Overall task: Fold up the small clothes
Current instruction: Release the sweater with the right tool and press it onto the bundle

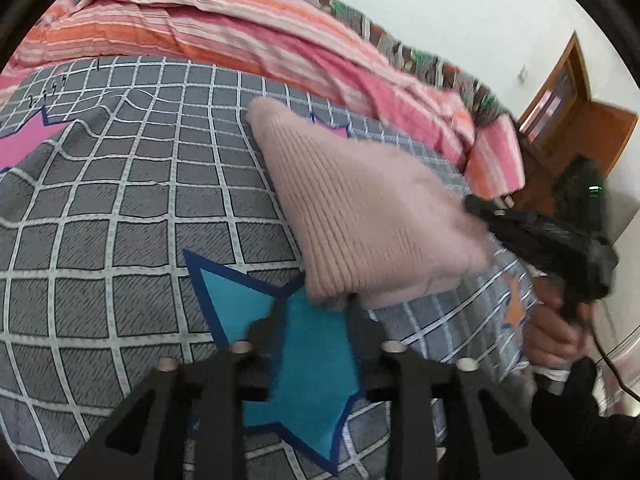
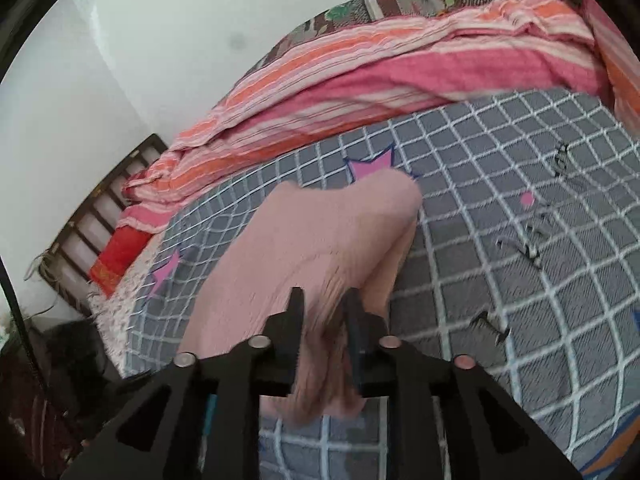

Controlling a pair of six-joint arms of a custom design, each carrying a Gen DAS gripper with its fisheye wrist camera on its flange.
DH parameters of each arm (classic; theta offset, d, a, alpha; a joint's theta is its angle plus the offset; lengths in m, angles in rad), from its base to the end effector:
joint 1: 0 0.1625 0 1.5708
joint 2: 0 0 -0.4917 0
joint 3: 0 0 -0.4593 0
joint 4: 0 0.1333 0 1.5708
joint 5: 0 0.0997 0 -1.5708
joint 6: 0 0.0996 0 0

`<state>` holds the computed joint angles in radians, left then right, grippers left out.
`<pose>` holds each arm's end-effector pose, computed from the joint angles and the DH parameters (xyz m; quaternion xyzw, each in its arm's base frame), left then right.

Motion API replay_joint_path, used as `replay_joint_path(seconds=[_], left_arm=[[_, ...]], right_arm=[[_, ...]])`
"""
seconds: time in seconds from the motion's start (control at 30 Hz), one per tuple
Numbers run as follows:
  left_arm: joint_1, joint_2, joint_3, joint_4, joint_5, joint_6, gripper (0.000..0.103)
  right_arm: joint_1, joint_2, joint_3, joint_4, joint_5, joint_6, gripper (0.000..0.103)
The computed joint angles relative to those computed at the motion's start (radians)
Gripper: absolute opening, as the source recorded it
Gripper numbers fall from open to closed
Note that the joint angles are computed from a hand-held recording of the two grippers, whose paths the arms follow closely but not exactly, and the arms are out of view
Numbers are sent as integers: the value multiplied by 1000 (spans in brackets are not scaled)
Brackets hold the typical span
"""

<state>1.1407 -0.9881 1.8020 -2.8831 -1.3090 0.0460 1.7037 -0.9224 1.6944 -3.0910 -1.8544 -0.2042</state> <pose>-0.1554 -0.7203 0.2023 0.1953 0.9413 -0.2642 0.0775 0.2058 -0.7435 0.2318 0.1037 -0.9171 0.3568 0.1444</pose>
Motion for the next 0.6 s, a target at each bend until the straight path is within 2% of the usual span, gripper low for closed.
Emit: replay_joint_path(seconds=[0.07,0.17,0.2,0.27,0.3,0.33,0.4,0.47,0.6], left_arm=[[7,-16,16,-42,-35,-2,49],[6,-32,27,-86,-57,4,51],[7,-34,26,-92,-54,3,52],[8,-30,10,-85,-45,-1,52],[8,-27,2,-81,-40,0,52],[8,-20,-10,-80,-32,3,52],[10,-6,-33,-74,-22,6,52],[10,19,-71,-56,-9,-6,52],[18,89,-184,22,-2,-35,52]], right_arm=[[1,29,-42,18,-32,14,24],[-3,61,-92,58,-55,55,24],[0,74,-111,74,-69,43,15],[11,80,-108,20,-73,-55,13],[12,73,-86,-53,-48,-104,12],[5,63,-69,-88,-18,-112,12],[-19,50,-53,-87,15,-43,12],[-31,64,-71,-28,-35,-2,12],[-21,69,-71,-23,-90,-50,14]])
